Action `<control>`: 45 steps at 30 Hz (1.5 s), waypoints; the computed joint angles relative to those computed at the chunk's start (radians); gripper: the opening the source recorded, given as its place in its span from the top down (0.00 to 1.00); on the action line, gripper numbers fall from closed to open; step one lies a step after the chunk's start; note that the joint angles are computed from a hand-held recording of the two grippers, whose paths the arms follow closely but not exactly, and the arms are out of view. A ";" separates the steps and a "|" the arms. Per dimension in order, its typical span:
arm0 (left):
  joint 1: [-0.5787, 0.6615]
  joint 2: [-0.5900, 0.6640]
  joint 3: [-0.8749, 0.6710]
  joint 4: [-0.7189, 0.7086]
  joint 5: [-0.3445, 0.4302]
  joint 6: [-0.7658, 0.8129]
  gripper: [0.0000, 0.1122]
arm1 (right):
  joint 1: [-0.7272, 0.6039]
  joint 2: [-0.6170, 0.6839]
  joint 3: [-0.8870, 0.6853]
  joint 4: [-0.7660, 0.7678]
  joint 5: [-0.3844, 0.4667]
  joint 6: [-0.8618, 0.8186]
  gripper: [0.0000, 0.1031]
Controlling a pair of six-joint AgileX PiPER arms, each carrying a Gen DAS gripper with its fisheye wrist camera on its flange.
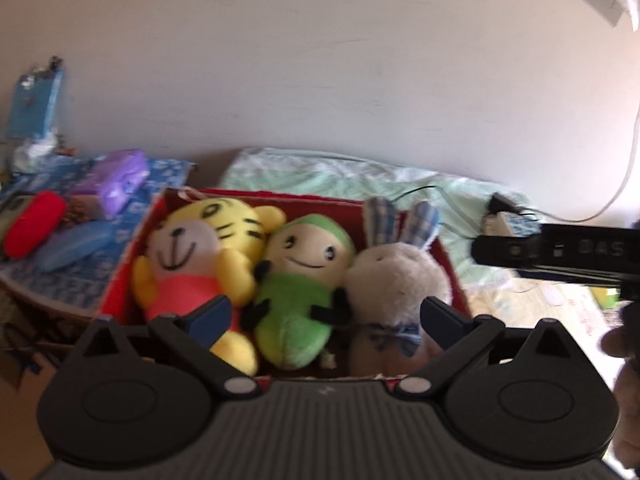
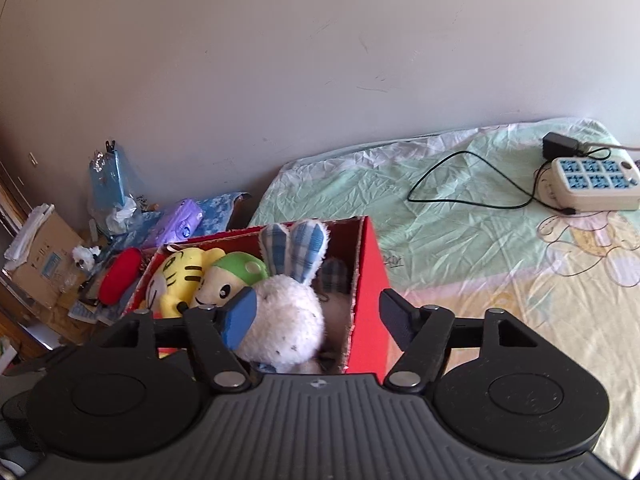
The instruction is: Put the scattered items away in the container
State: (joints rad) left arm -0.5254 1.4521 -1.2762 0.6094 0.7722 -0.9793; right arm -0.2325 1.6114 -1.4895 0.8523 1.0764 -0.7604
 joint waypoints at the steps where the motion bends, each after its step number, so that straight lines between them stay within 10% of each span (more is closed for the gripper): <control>1: -0.011 0.007 -0.009 0.013 0.029 -0.014 0.10 | -0.003 -0.004 0.004 -0.005 -0.005 -0.007 0.29; 16: -0.176 0.031 -0.101 0.169 0.407 -0.246 0.09 | 0.027 -0.131 0.169 -0.100 -0.102 -0.052 0.19; 45: 0.077 -0.160 -0.024 0.000 0.350 0.137 0.09 | 0.555 -0.362 0.286 -0.826 -0.275 0.938 0.09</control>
